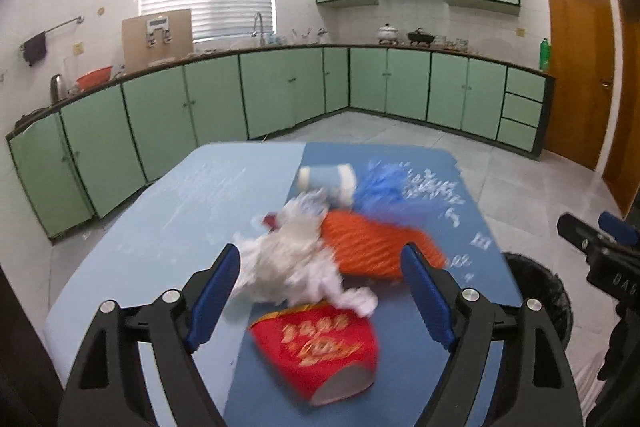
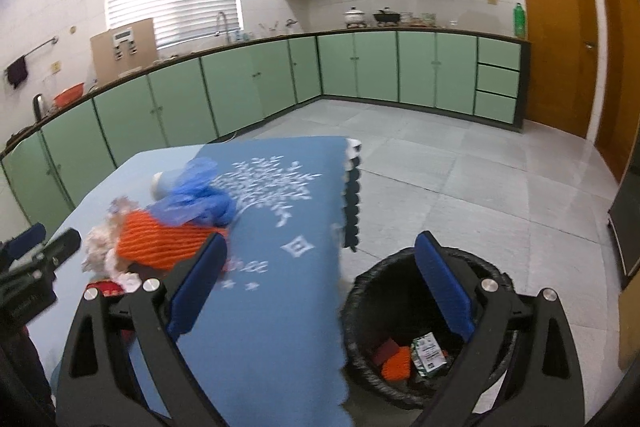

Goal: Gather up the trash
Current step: 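Return to the table and grasp the red paper cup with the left gripper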

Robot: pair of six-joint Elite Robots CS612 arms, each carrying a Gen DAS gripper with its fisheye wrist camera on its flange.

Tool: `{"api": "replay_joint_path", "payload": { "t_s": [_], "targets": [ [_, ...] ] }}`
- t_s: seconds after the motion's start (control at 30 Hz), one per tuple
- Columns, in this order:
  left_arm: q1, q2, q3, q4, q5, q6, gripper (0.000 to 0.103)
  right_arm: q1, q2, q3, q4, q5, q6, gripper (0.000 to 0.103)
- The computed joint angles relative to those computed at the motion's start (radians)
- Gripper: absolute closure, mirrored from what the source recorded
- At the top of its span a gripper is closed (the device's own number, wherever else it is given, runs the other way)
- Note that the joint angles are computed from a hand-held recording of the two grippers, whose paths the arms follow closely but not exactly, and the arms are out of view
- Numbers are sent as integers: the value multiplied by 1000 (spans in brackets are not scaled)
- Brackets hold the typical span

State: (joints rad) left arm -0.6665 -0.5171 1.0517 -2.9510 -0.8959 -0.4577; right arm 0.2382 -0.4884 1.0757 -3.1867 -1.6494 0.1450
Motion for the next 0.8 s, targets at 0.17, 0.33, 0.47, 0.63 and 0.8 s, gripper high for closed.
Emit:
{"api": "replay_joint_path", "payload": {
  "t_s": [0.17, 0.33, 0.47, 0.63, 0.8],
  "targets": [
    [-3, -1, 28, 23, -3, -60, 22, 13, 1, 5, -6, 8, -20, 11],
    [-6, 11, 30, 53, -9, -90, 22, 19, 1, 19, -9, 11, -22, 11],
    [-6, 22, 20, 85, -18, -100, 22, 20, 3, 25, -2, 17, -17, 11],
    [-3, 36, -7, 130, -36, -110, 22, 19, 6, 24, 3, 17, -21, 11],
    [-5, 50, -40, 163, -45, -110, 18, 16, 10, 17, 12, 13, -15, 11]
  ]
}}
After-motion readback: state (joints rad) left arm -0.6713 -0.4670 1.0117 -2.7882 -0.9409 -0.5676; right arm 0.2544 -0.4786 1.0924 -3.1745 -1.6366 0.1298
